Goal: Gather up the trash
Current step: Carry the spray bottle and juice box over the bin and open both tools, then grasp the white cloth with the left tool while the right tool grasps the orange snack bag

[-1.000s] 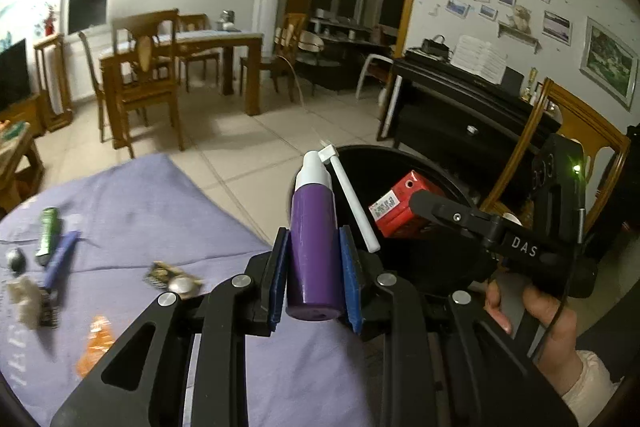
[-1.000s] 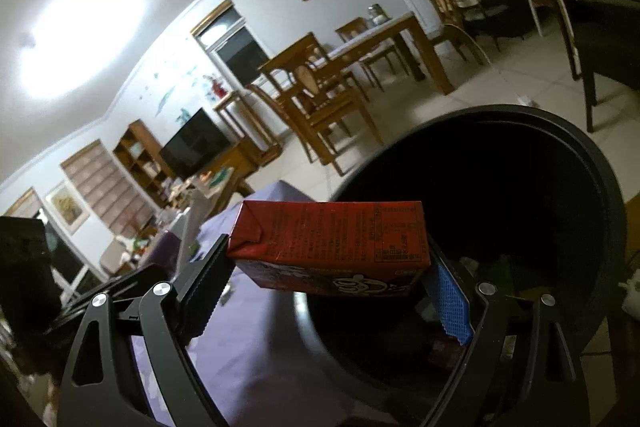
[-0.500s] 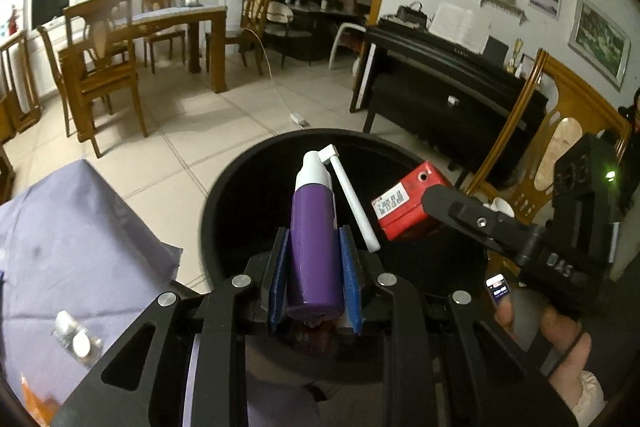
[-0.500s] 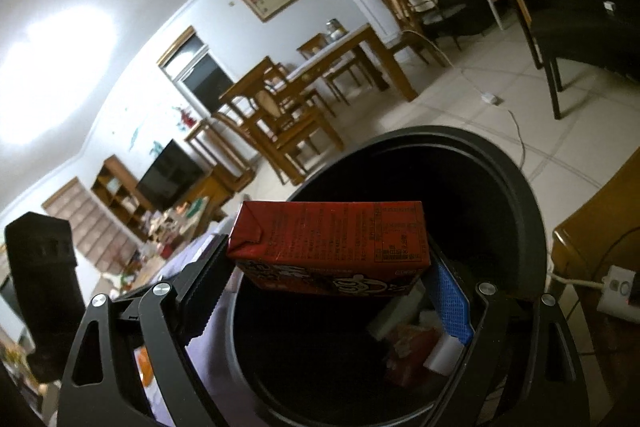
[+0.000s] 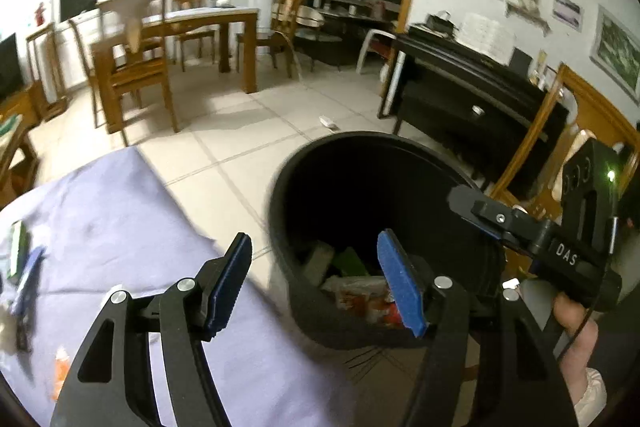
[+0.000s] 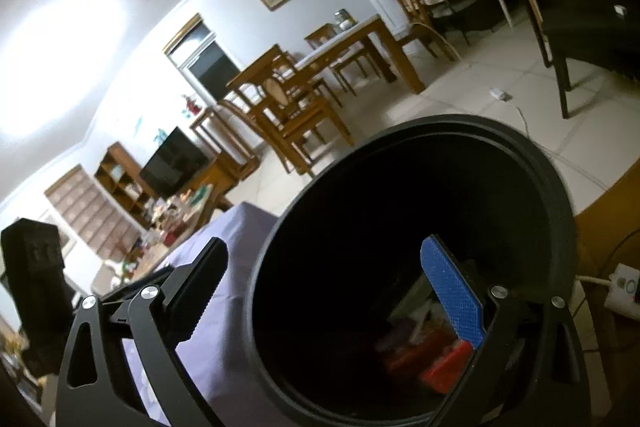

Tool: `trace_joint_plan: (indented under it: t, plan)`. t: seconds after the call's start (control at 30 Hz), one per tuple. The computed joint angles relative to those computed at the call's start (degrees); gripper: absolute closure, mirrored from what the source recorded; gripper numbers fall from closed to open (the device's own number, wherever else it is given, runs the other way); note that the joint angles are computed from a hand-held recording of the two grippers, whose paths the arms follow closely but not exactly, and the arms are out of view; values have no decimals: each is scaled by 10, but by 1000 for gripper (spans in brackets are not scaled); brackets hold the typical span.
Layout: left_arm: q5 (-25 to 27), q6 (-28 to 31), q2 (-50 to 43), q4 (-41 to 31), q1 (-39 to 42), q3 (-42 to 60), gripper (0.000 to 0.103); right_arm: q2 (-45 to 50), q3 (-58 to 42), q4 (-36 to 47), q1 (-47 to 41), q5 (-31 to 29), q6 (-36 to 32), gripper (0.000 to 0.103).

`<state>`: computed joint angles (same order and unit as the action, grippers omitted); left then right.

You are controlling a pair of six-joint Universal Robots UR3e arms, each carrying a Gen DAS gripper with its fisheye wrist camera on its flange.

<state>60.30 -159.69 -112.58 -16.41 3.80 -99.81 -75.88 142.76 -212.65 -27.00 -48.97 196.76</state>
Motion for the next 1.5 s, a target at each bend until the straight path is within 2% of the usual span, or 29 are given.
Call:
trace_joint_plan:
  t: [0.17, 0.3, 0.47, 0.6, 0.77, 0.83, 0.9, 1.0, 1.07, 1.13, 1.17, 1.37, 1.5]
  plan:
    - [-21, 6, 53, 5, 93, -66, 37, 7, -67, 40, 104, -57, 18, 7]
    - [-32, 13, 74, 1, 187, -98, 37, 30, -165, 105, 224, -125, 27, 8]
    - [1, 12, 61, -1, 266, -86, 37, 93, -330, 226, 363, -188, 20, 23]
    - [47, 12, 13, -33, 286, -25, 37, 156, -481, 333, 444, -216, 8, 24]
    - [68, 16, -48, -72, 283, 54, 38, 247, -682, 492, 520, -252, -29, 25]
    - [64, 25, -60, -66, 291, 55, 39, 290, -774, 564, 543, -273, -43, 34]
    - [62, 26, -69, -67, 289, 63, 49, 336, -866, 638, 563, -291, -55, 38]
    - [58, 34, -84, -83, 292, 77, 55, 398, -989, 724, 582, -310, -55, 45]
    - [68, 33, -88, -69, 287, 77, 63, 414, -1015, 739, 585, -321, -61, 50]
    - [70, 37, -88, -62, 287, 75, 67, 424, -1032, 766, 585, -327, -71, 67]
    - [70, 38, -88, -62, 288, 75, 69, 425, -1031, 778, 583, -328, -77, 71]
    - [42, 40, -81, -60, 305, 62, 76, 420, -1006, 760, 571, -308, -94, 73]
    - [5, 38, -59, -49, 325, 36, 76, 374, -909, 672, 560, -289, -90, 74]
